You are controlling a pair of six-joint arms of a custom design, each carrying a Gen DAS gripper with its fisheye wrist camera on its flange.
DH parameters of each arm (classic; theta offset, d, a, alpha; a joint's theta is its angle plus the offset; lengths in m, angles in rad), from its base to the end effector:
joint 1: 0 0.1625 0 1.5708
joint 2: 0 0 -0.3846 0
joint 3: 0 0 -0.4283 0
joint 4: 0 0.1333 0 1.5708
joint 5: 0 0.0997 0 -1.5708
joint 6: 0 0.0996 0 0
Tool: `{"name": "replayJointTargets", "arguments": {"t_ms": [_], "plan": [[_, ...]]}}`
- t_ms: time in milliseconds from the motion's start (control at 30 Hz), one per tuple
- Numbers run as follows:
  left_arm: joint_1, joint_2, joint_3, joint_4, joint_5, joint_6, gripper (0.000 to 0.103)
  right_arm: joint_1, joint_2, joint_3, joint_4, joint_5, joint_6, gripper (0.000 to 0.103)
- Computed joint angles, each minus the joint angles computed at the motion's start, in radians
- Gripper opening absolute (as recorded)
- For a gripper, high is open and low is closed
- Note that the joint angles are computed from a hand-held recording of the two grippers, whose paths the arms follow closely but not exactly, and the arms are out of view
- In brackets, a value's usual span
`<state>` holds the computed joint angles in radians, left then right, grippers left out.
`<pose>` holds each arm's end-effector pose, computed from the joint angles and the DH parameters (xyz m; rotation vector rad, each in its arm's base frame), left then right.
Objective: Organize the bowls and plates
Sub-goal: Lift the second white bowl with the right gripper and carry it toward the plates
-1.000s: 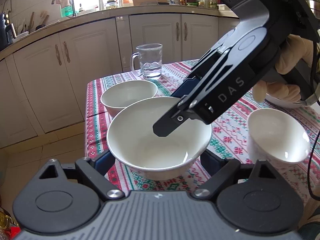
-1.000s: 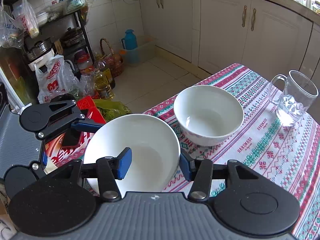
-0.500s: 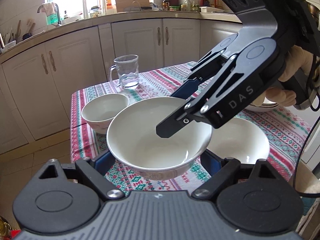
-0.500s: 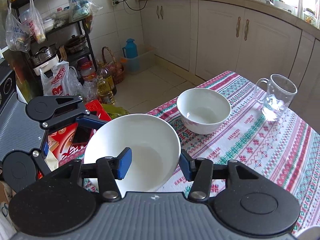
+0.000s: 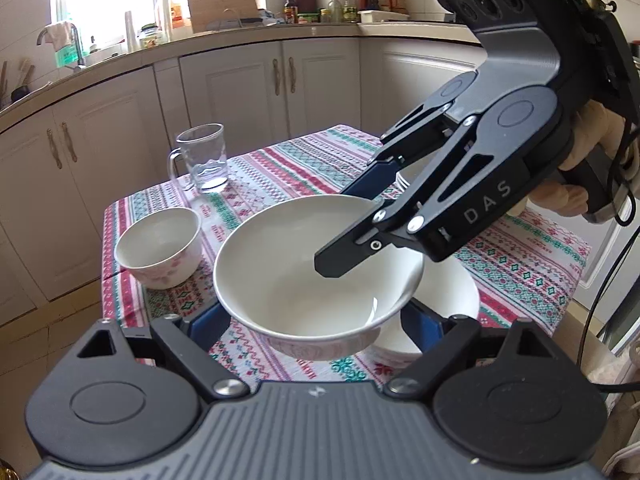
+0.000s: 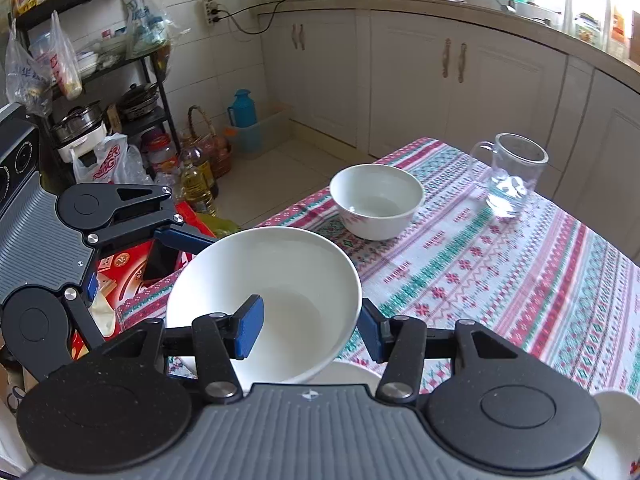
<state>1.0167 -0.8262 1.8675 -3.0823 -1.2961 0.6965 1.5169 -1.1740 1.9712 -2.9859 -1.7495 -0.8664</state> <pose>-0.1843 -0.6025 0.0354 1.5464 2.2986 -0.6343 0.0839 -0.5913 0.1887 0.9729 -2.4525 0.6493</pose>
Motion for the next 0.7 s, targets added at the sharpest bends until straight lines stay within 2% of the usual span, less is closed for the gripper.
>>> {"name": "replayJointTargets", "arguments": {"t_ms": [433, 700], "plan": [[-0.022, 0.034, -0.003, 0.023, -0.039, 0.011, 0.091, -0.045, -0.099, 0.103, -0.061, -0.004, 0.009, 0.057], [-0.027, 0.047, -0.009, 0.052, -0.033, -0.001, 0.091, -0.071, -0.109, 0.123, -0.072, -0.001, 0.013, 0.057]]}}
